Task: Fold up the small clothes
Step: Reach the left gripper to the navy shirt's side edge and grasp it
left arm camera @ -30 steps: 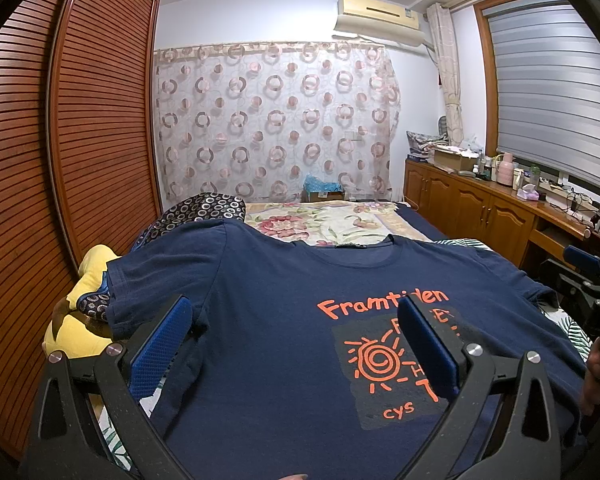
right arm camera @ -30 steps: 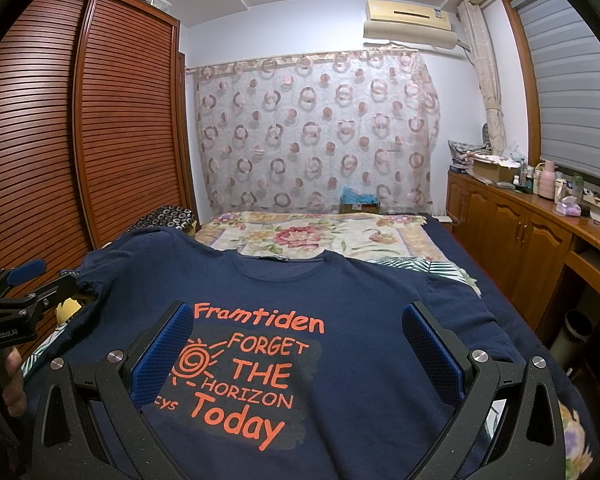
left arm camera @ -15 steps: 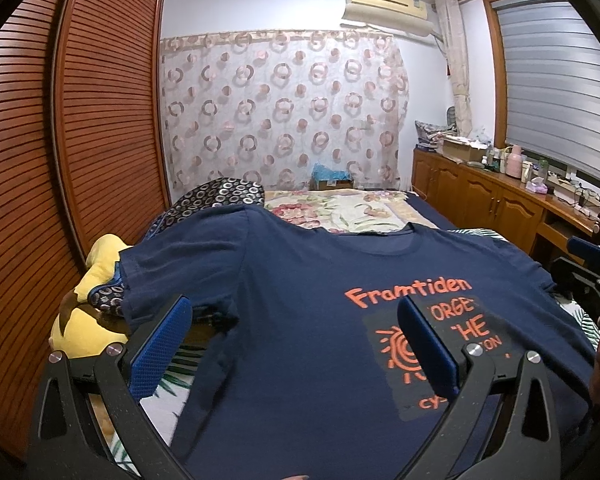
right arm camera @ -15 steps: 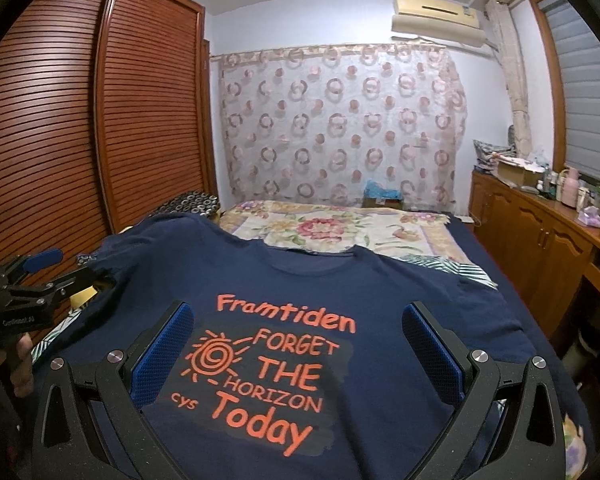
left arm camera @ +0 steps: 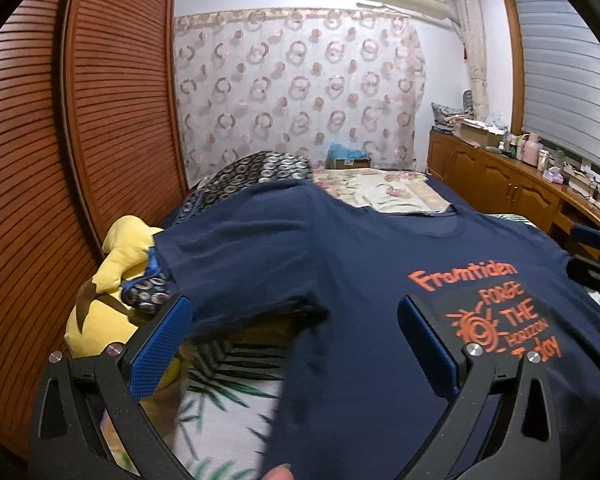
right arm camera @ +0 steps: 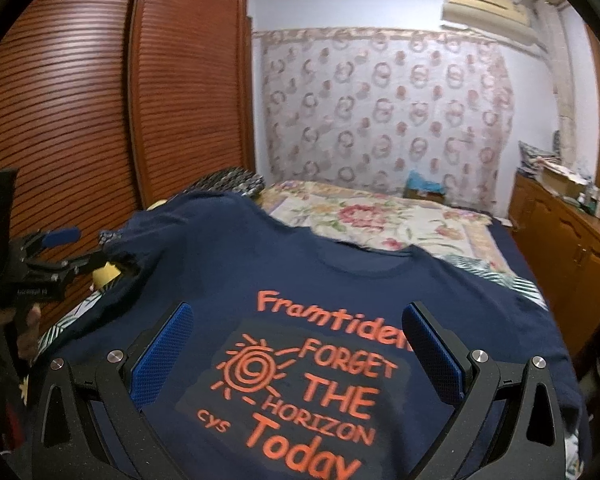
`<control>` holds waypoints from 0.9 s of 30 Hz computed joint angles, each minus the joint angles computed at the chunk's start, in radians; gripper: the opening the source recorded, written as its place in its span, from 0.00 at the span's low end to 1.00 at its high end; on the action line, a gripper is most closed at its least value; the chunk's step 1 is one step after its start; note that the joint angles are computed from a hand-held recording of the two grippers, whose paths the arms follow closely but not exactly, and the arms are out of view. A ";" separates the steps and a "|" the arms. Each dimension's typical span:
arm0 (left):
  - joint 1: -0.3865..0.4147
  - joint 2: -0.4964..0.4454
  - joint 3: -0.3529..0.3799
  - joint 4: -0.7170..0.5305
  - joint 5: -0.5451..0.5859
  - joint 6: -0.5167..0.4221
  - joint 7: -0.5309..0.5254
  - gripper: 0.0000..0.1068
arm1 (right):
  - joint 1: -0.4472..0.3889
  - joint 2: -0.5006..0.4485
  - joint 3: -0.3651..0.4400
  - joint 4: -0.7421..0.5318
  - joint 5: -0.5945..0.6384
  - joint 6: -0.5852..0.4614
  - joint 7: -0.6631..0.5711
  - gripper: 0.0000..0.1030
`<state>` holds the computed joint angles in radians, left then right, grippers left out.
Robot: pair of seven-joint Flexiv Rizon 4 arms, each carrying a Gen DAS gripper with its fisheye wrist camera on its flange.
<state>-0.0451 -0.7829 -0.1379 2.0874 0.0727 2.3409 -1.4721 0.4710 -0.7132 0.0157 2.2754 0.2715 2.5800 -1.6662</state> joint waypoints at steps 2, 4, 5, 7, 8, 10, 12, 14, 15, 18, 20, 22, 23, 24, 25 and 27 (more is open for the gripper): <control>0.036 -0.004 -0.008 -0.012 0.026 -0.021 -0.004 0.96 | -0.021 0.001 -0.003 -0.010 -0.048 -0.039 -0.001 1.00; 0.083 -0.002 -0.026 -0.023 0.058 -0.045 -0.016 0.96 | -0.034 0.007 -0.013 -0.025 -0.083 -0.091 -0.006 1.00; 0.098 -0.001 -0.032 -0.025 0.067 -0.051 -0.024 0.96 | -0.041 0.012 -0.017 -0.032 -0.099 -0.116 -0.008 1.00; 0.169 -0.003 -0.077 -0.040 0.122 -0.085 -0.054 0.95 | -0.066 0.019 -0.017 -0.041 -0.140 -0.155 -0.006 1.00; 0.209 -0.007 -0.103 -0.050 0.152 -0.104 -0.071 0.92 | -0.074 0.018 -0.013 -0.040 -0.152 -0.159 -0.004 1.00; 0.260 -0.014 -0.134 -0.072 0.188 -0.145 -0.089 0.85 | -0.089 0.026 -0.017 -0.050 -0.179 -0.188 -0.006 1.00; 0.304 -0.026 -0.165 -0.097 0.213 -0.187 -0.098 0.78 | -0.087 0.029 -0.023 -0.061 -0.183 -0.204 -0.012 1.00; 0.336 -0.037 -0.191 -0.114 0.228 -0.222 -0.098 0.67 | -0.081 0.036 -0.025 -0.065 -0.183 -0.218 -0.019 1.00; 0.340 -0.039 -0.195 -0.122 0.222 -0.239 -0.095 0.65 | -0.099 0.039 -0.021 -0.061 -0.204 -0.222 -0.014 1.00; 0.386 -0.060 -0.246 -0.147 0.235 -0.295 -0.075 0.58 | -0.077 0.031 -0.021 -0.067 -0.183 -0.221 -0.025 1.00; 0.395 -0.069 -0.263 -0.163 0.214 -0.337 -0.058 0.52 | -0.055 0.028 -0.028 -0.083 -0.169 -0.240 -0.030 1.00; 0.392 -0.078 -0.268 -0.176 0.190 -0.361 -0.034 0.50 | -0.043 0.025 -0.029 -0.091 -0.164 -0.247 -0.033 1.00; 0.395 -0.083 -0.277 -0.183 0.180 -0.378 -0.021 0.48 | -0.043 0.027 -0.028 -0.093 -0.168 -0.251 -0.034 1.00; 0.398 -0.087 -0.285 -0.188 0.168 -0.396 -0.009 0.47 | -0.043 0.026 -0.027 -0.095 -0.172 -0.254 -0.037 1.00; 0.389 -0.089 -0.283 -0.198 0.145 -0.421 0.002 0.47 | -0.044 0.026 -0.027 -0.096 -0.179 -0.258 -0.039 1.00; 0.386 -0.096 -0.288 -0.212 0.107 -0.455 0.026 0.47 | -0.039 0.023 -0.028 -0.098 -0.180 -0.259 -0.045 1.00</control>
<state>0.3414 -0.8788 -0.4264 1.8752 0.1799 1.8864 -1.4461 0.4320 -0.6902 -0.0120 2.1775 0.0914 2.3211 -1.7113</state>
